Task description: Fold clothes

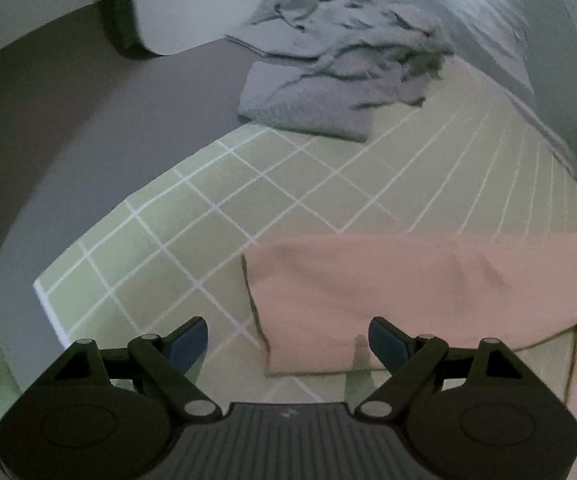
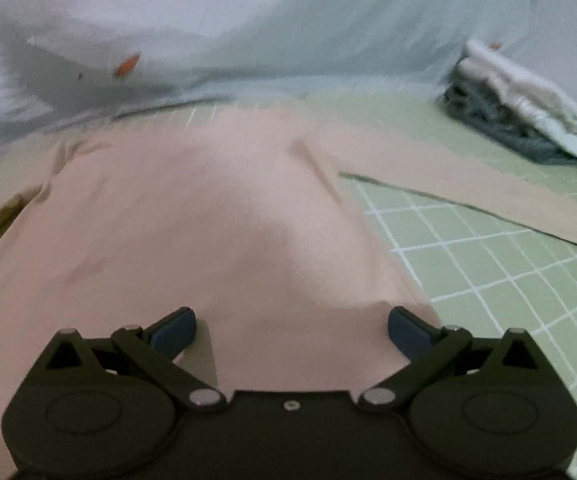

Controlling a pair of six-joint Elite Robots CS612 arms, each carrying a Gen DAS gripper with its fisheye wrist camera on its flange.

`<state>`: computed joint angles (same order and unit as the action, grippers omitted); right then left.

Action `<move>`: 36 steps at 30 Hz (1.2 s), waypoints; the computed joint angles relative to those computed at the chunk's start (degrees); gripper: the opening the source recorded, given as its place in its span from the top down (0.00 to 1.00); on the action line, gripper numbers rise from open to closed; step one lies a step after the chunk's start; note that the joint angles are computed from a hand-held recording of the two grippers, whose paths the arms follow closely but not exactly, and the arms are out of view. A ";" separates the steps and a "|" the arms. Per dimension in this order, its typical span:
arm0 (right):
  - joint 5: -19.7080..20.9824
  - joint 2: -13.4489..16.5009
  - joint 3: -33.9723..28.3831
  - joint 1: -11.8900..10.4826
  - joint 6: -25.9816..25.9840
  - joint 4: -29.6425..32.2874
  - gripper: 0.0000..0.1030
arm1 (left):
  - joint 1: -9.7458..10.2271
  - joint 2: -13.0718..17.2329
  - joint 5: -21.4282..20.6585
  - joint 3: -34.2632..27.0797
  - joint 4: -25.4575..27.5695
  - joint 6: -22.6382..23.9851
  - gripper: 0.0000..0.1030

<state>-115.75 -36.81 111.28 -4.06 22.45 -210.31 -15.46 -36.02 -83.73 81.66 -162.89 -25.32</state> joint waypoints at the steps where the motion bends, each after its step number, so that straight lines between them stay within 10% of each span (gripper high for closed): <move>1: -0.03 -0.03 0.01 -0.02 -0.04 0.05 0.00 | 0.19 0.25 -0.54 -0.21 -0.01 1.02 0.13; 13: -0.30 0.36 0.04 0.17 0.11 -0.67 0.00 | -0.82 1.33 -0.09 -1.02 -0.66 11.96 0.11; 16: -0.39 0.37 0.04 0.20 0.21 -0.70 0.00 | -1.24 1.13 0.43 -0.52 -1.75 13.78 0.38; 18: -0.46 0.37 0.00 0.24 0.28 -0.64 0.00 | -1.45 1.04 -0.32 -0.62 -1.84 13.83 0.74; 21: -0.37 0.39 0.05 0.21 0.27 -0.80 0.00 | -2.05 1.01 -0.95 -1.50 -0.09 13.78 0.91; 32: 0.26 0.43 0.19 0.07 0.40 -1.35 0.00 | -7.06 -0.68 -17.25 -1.55 -5.60 20.88 0.91; 34: 0.30 0.45 0.17 0.10 0.48 -1.41 0.00 | -8.35 -1.25 -20.88 -0.58 -7.85 24.41 0.83; 36: 0.33 0.47 0.18 0.13 0.53 -1.50 0.00 | -9.63 -1.84 -22.61 0.41 -9.12 27.19 0.44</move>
